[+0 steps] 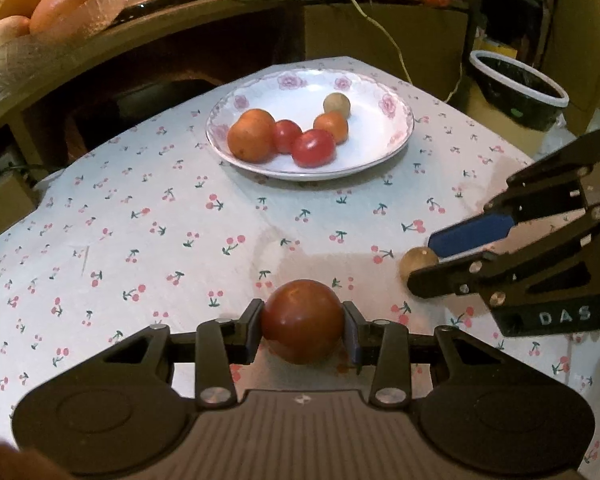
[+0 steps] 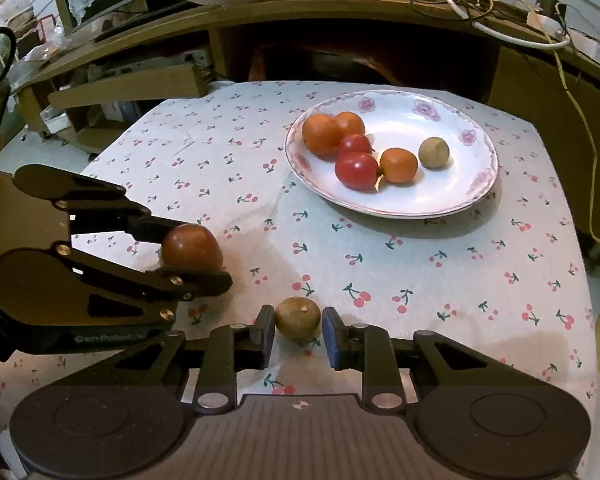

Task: Organize fruits
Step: 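Carry the dark red fruit with the left gripper toward the plate while the right carries the pale fruit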

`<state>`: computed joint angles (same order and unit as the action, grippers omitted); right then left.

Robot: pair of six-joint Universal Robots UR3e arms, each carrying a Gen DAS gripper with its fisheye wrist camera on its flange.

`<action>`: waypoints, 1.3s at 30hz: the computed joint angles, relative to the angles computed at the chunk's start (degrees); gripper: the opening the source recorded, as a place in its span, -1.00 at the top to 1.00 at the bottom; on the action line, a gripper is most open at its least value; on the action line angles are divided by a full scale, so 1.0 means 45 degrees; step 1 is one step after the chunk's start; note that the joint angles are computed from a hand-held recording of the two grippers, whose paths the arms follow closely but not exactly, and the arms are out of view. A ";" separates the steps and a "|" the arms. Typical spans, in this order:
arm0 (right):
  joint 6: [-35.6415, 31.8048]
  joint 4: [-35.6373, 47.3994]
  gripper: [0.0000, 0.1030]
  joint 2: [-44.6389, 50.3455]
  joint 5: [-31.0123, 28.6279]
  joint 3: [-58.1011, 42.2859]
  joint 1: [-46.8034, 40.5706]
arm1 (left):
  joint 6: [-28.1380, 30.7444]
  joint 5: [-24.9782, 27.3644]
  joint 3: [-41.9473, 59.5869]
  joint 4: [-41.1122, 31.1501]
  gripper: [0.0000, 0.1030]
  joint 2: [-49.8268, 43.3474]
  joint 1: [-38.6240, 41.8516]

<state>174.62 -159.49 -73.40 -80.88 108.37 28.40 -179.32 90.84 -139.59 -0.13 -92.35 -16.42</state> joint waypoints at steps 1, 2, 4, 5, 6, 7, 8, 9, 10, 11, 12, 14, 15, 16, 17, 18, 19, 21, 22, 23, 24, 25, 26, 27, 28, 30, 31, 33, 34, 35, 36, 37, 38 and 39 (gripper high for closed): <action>-0.0049 0.0012 0.47 0.0001 0.0059 -0.0002 -0.0049 | 0.0040 0.0021 -0.0002 0.0001 0.12 -0.0005 -0.0019; -0.0071 0.0031 0.47 -0.0023 0.0121 0.0011 -0.0095 | 0.0072 0.0022 0.0003 -0.0016 0.12 0.0016 -0.0032; -0.0130 0.0204 0.47 0.0051 0.0188 -0.0164 -0.0117 | 0.0100 0.0004 -0.0002 -0.0027 0.11 0.0040 -0.0056; -0.0169 0.0214 0.47 0.0114 0.0161 -0.0249 -0.0091 | 0.0116 -0.0002 -0.0007 -0.0043 0.11 0.0041 -0.0059; -0.0231 0.0296 0.47 0.0129 0.0158 -0.0304 -0.0076 | 0.0138 -0.0028 -0.0033 -0.0046 0.11 0.0047 -0.0042; -0.0269 0.0357 0.47 0.0048 0.0192 -0.0240 -0.0100 | 0.0152 -0.0085 -0.0119 0.0026 0.10 0.0081 -0.0002; -0.0283 0.0406 0.47 0.0049 0.0233 -0.0236 -0.0106 | 0.0161 -0.0154 -0.0200 0.0009 0.11 0.0167 0.0046; -0.0348 0.0494 0.47 0.0046 0.0282 -0.0245 -0.0118 | 0.0138 -0.0152 -0.0195 -0.0063 0.11 0.0205 0.0028; -0.0405 0.0599 0.48 0.0070 0.0300 -0.0286 -0.0099 | 0.0139 -0.0149 -0.0202 -0.0156 0.11 0.0273 0.0022; -0.0448 0.0703 0.52 0.0100 0.0280 -0.0340 -0.0077 | 0.0131 -0.0116 -0.0159 -0.0296 0.11 0.0323 -0.0009; -0.0467 0.0704 0.52 0.0126 0.0238 -0.0360 -0.0038 | 0.0127 -0.0056 -0.0077 -0.0452 0.12 0.0350 -0.0068; -0.0494 0.0867 0.52 0.0171 0.0192 -0.0530 -0.0001 | 0.0167 0.0020 0.0042 -0.0608 0.12 0.0356 -0.0152; -0.0487 0.0949 0.52 0.0204 0.0143 -0.0627 0.0035 | 0.0166 -0.0024 0.0071 -0.0625 0.12 0.0353 -0.0144; -0.0483 0.0982 0.52 0.0231 0.0103 -0.0684 0.0067 | 0.0161 -0.0029 0.0104 -0.0634 0.12 0.0351 -0.0156; -0.0494 0.1002 0.52 0.0246 0.0068 -0.0716 0.0097 | 0.0159 0.0025 0.0152 -0.0623 0.12 0.0325 -0.0197; -0.0506 0.1010 0.53 0.0262 0.0018 -0.0755 0.0128 | 0.0169 0.0076 0.0188 -0.0600 0.12 0.0314 -0.0213; -0.0482 0.0992 0.53 0.0303 -0.0056 -0.0814 0.0161 | 0.0121 0.0138 0.0255 -0.0574 0.12 0.0285 -0.0230; -0.0402 0.0867 0.53 0.0321 -0.0213 -0.0883 0.0210 | 0.0030 0.0242 0.0404 -0.0512 0.12 0.0235 -0.0260; -0.0352 0.0804 0.53 0.0321 -0.0228 -0.0921 0.0206 | -0.0029 0.0344 0.0539 -0.0450 0.12 0.0166 -0.0318; -0.0310 0.0707 0.53 0.0304 -0.0255 -0.0944 0.0205 | -0.0079 0.0402 0.0661 -0.0399 0.13 0.0122 -0.0354; -0.0293 0.0600 0.53 0.0291 -0.0316 -0.0978 0.0224 | -0.0120 0.0528 0.0829 -0.0403 0.13 0.0060 -0.0433; -0.0288 0.0477 0.53 0.0290 -0.0402 -0.1014 0.0259 | -0.0147 0.0723 0.0997 -0.0332 0.13 -0.0045 -0.0545; -0.0274 0.0374 0.53 0.0299 -0.0484 -0.1053 0.0287 | -0.0169 0.0784 0.1112 -0.0308 0.13 -0.0105 -0.0571; -0.0220 0.0228 0.52 0.0289 -0.0638 -0.1070 0.0318 | -0.0224 0.0814 0.1241 -0.0316 0.13 -0.0153 -0.0583; -0.0203 0.0143 0.52 0.0285 -0.0725 -0.1106 0.0310 | -0.0283 0.0878 0.1376 -0.0290 0.13 -0.0232 -0.0618; -0.0158 -0.0032 0.52 0.0318 -0.0936 -0.1191 0.0294 | -0.0360 0.1067 0.1655 -0.0277 0.13 -0.0426 -0.0708; -0.0153 -0.0138 0.52 0.0378 -0.1067 -0.1257 0.0307 | -0.0388 0.1165 0.1792 -0.0256 0.13 -0.0541 -0.0750; -0.0095 -0.0318 0.52 0.0520 -0.1340 -0.1414 0.0360 | -0.0451 0.1383 0.2076 -0.0211 0.13 -0.0764 -0.0860; -0.0088 -0.0405 0.52 0.0565 -0.1448 -0.1461 0.0368 | -0.0484 0.1483 0.2216 -0.0167 0.13 -0.0875 -0.0906; -0.0085 -0.0527 0.52 0.0619 -0.1573 -0.1499 0.0388 | -0.0514 0.1552 0.2345 -0.0130 0.13 -0.0973 -0.0934; -0.0071 -0.0637 0.52 0.0663 -0.1700 -0.1534 0.0412 | -0.0547 0.1599 0.2430 -0.0067 0.13 -0.1065 -0.0962; -0.0057 -0.0717 0.52 0.0702 -0.1794 -0.1584 0.0412 | -0.0574 0.1632 0.2521 -0.0002 0.13 -0.1147 -0.0973; -0.0041 -0.0780 0.52 0.0694 -0.1858 -0.1594 0.0401 | -0.0607 0.1680 0.2617 0.0038 0.13 -0.1227 -0.0997; -0.0002 -0.0859 0.52 0.0704 -0.1905 -0.1612 0.0373 | -0.0645 0.1764 0.2737 0.0043 0.13 -0.1313 -0.1048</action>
